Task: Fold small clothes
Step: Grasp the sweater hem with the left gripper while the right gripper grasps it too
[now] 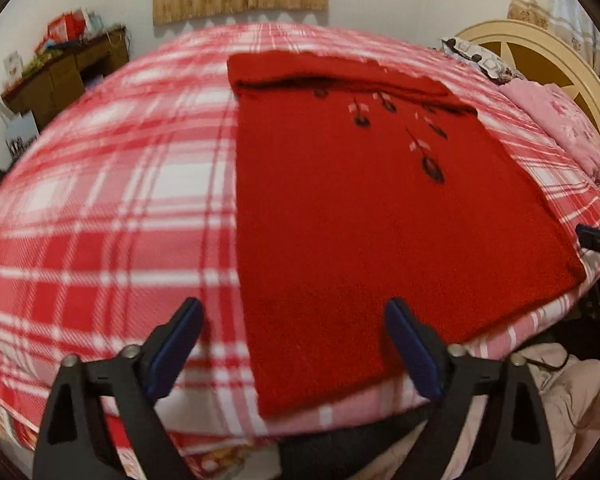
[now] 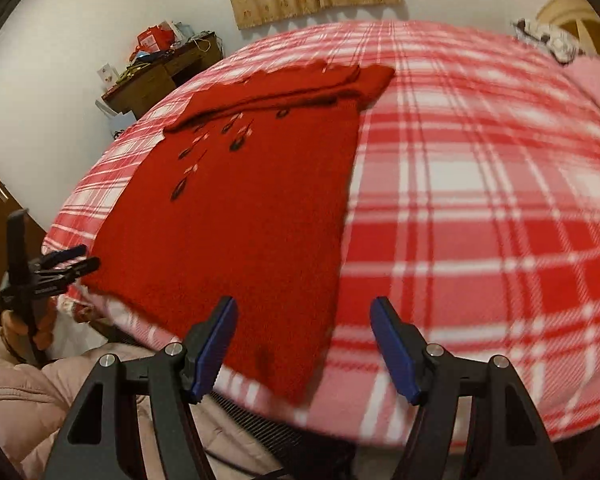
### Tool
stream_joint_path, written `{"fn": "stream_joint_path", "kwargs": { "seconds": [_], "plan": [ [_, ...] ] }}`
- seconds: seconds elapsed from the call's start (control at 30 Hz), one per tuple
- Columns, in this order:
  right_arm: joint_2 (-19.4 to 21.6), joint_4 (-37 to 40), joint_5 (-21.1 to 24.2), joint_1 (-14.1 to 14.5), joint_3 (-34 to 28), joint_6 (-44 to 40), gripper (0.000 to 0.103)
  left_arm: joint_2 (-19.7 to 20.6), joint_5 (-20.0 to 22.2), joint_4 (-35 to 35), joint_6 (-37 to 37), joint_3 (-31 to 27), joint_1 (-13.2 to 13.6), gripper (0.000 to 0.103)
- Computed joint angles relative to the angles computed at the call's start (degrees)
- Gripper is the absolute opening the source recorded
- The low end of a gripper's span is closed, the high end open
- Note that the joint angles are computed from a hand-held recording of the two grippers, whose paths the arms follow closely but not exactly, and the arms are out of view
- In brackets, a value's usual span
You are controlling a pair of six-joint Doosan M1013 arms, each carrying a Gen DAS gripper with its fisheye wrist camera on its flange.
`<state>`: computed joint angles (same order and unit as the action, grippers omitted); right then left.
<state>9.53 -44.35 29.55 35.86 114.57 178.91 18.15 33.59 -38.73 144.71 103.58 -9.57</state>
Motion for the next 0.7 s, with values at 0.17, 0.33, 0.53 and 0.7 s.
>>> {"fn": "stream_joint_path", "kwargs": {
  "seconds": [0.17,0.33,0.53,0.7],
  "plan": [
    [2.19,4.87,3.85,1.29,-1.86,-6.75,0.058,-0.24,-0.23,-1.20,0.97,1.25,-0.02,0.090],
    [3.09,9.85,4.58,1.01,-3.13,-13.20,0.041,-0.22,3.61,-3.52,2.01,1.20,0.77,0.070],
    [1.40,18.92,-2.28,-1.54,-1.00,-17.78,0.010,-0.09,3.97,-2.30,0.08,0.97,0.85,0.024],
    [-0.77,24.72,-9.53,-3.47,0.90,-20.99,0.009,0.73,9.95,-3.55,-1.19,-0.99,2.02,0.012]
  ]
}}
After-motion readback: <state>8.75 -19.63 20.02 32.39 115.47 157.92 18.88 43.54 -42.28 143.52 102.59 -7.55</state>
